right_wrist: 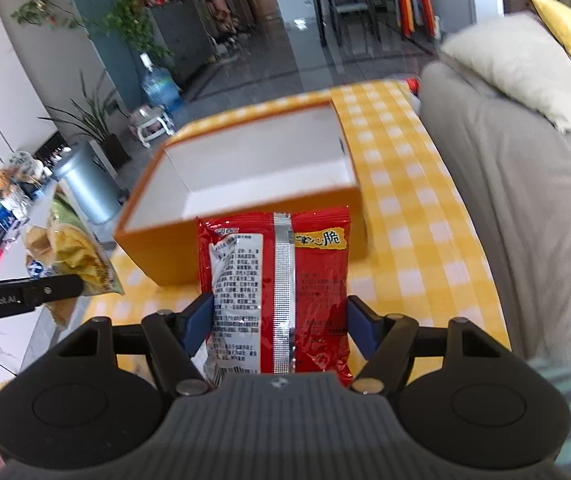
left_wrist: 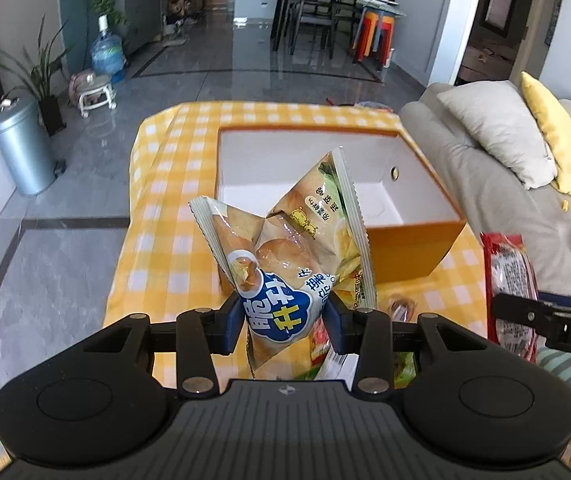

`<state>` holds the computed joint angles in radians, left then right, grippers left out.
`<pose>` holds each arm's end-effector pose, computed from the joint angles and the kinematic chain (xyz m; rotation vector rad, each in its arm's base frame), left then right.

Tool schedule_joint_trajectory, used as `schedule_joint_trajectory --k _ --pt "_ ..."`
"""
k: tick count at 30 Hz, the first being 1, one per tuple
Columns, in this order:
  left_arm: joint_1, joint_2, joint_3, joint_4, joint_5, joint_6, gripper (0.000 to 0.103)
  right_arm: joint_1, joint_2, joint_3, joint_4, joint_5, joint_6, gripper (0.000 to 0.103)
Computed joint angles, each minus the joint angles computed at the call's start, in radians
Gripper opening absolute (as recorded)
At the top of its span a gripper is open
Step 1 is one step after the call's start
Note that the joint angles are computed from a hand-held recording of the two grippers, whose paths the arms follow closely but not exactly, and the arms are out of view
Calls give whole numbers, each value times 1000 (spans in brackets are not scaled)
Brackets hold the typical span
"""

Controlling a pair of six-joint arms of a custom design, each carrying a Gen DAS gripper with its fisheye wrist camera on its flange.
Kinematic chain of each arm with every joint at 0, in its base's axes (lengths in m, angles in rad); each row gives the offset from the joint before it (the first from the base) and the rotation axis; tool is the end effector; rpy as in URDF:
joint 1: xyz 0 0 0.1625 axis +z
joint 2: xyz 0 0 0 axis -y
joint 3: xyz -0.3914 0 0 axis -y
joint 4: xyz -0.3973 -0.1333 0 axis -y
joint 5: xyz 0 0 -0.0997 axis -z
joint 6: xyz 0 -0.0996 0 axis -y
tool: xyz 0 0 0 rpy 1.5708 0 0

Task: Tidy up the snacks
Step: 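Lift both held snacks and carry them over the orange box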

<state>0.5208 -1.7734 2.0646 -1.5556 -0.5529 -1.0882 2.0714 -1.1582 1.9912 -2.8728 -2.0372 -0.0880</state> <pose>-0.2221 -0.3788 0.3519 0.1500 2.2405 -0.9284 0.3432 -0.4430 0.1928 0.6326 -2.6121 0.7580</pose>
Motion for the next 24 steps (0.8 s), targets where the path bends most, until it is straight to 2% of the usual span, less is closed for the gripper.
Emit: schedule_joint_trajectory --k 8,11,19,24 --pt "37 68 -74 -158 5 232 47 27 61 -127 -20 68 -50 68" --pt "71 106 -113 -212 -9 316 47 27 98 -190 -9 92 -56 68" --pt "171 216 -220 -234 -17 464 47 26 257 -398 65 86 -65 68" --pt "227 282 -290 -181 -44 509 47 14 366 -526 135 57 -77 68"
